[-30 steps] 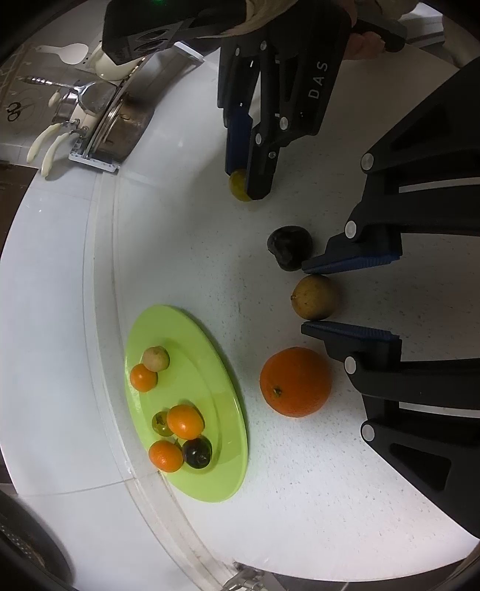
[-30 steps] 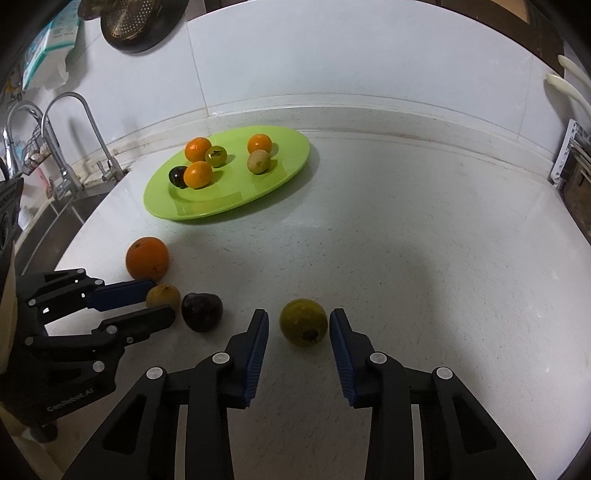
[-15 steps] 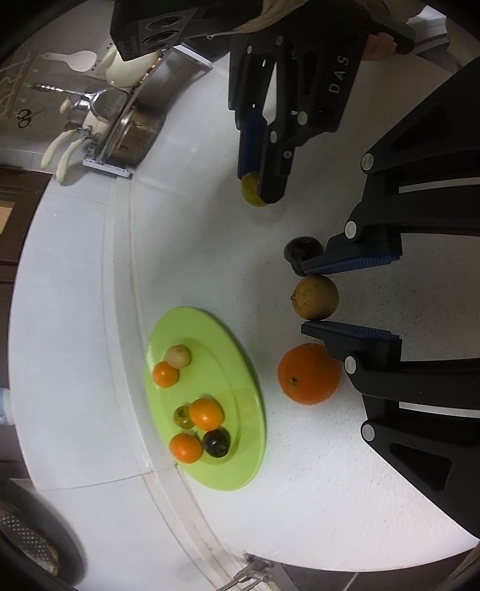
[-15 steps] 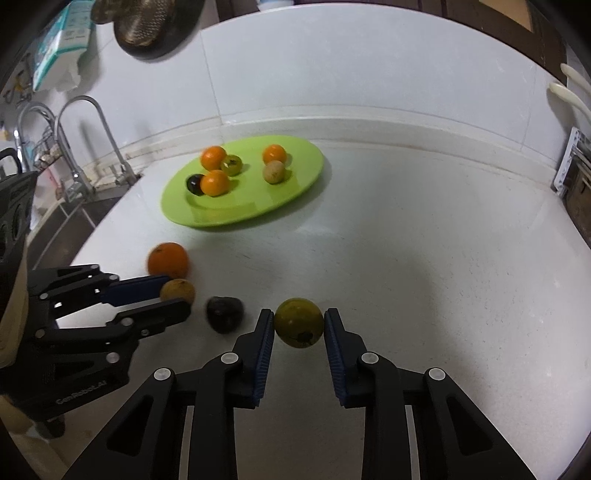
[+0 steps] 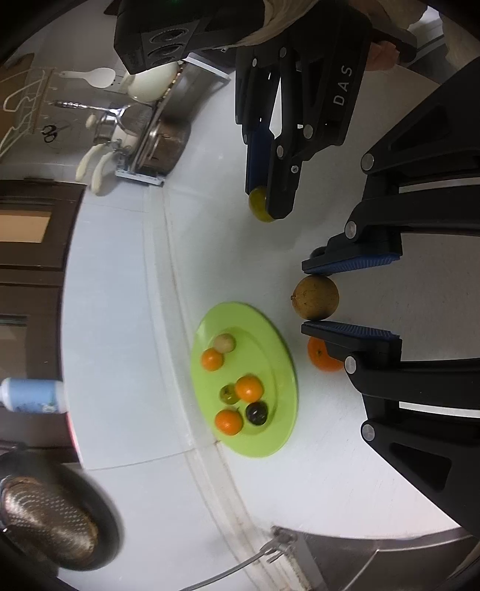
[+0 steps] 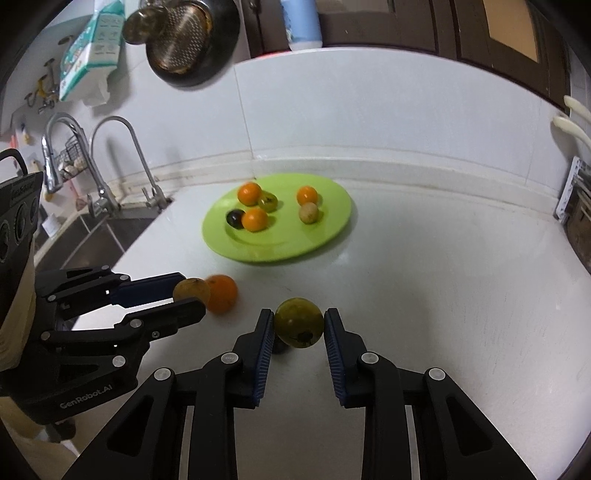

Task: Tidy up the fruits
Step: 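Carry the tan and yellow-green fruits in both grippers over the green plate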

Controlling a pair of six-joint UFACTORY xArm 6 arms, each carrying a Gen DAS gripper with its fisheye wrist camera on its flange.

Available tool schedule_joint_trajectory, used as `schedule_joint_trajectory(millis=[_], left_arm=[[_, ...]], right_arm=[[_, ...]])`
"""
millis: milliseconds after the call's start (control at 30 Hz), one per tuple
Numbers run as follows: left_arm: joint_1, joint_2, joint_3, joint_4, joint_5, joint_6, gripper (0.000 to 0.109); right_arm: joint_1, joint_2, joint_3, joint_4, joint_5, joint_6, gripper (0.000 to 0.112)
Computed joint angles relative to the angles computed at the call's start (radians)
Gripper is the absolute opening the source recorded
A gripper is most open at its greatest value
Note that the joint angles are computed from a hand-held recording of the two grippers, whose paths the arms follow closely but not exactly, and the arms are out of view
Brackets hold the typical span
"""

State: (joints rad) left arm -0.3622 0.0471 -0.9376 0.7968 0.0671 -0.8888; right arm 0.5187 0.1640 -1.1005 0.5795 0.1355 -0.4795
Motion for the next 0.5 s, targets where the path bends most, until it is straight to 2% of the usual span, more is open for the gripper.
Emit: schedule_joint_trajectory(millis=[200,500], left_arm=[[0.027,-0.033,-0.011,0.132,0.001,-0.097,0.026],[0.074,-0.036,-0.047,0.2,-0.008,-0.144,0.026]], right_arm=[[0.019,-0.015,-0.018,0.058,-0.014,-0.063,0.029],[0.045,0.017,-0.114,0.172,-0.005,-0.186,0.029]])
